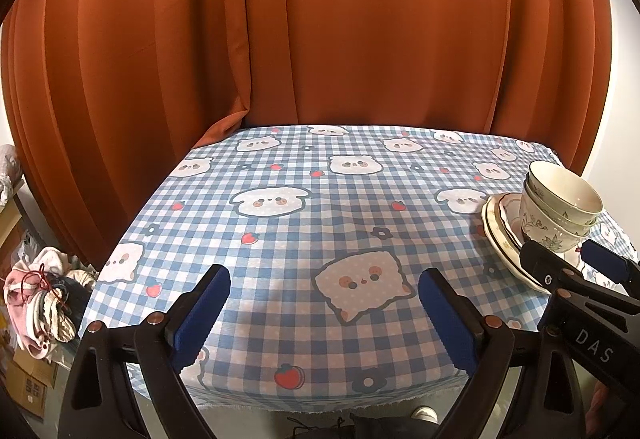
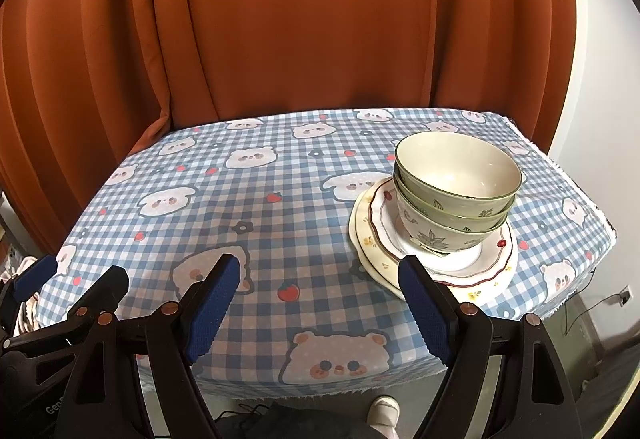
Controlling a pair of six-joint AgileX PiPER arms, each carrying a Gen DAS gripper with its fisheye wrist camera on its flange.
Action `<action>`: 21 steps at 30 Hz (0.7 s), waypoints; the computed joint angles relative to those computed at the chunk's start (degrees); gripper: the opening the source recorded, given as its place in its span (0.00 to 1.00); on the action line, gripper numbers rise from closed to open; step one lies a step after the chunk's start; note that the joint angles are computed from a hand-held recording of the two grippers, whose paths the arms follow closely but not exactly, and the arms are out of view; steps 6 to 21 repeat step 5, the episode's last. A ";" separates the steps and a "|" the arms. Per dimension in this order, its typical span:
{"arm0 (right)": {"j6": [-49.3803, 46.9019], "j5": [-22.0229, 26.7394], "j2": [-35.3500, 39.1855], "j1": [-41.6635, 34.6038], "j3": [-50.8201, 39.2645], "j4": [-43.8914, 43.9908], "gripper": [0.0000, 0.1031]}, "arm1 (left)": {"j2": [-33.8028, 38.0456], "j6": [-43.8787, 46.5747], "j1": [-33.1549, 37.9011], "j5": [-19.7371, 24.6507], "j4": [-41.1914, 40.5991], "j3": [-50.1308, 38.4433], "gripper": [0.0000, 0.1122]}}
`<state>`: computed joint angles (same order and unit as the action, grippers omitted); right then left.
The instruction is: Organize plates and bowls
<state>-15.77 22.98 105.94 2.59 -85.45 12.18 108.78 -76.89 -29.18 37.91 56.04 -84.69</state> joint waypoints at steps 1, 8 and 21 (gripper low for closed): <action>-0.04 0.06 0.01 -0.01 -0.05 0.04 0.81 | -0.02 0.02 0.00 -0.06 0.01 0.01 0.86; -0.06 0.01 0.01 -0.13 0.04 -0.01 0.81 | 0.14 -0.92 -0.05 -0.46 0.81 0.10 0.86; -0.06 0.01 0.01 -0.13 0.04 -0.01 0.81 | 0.14 -0.92 -0.05 -0.46 0.81 0.10 0.86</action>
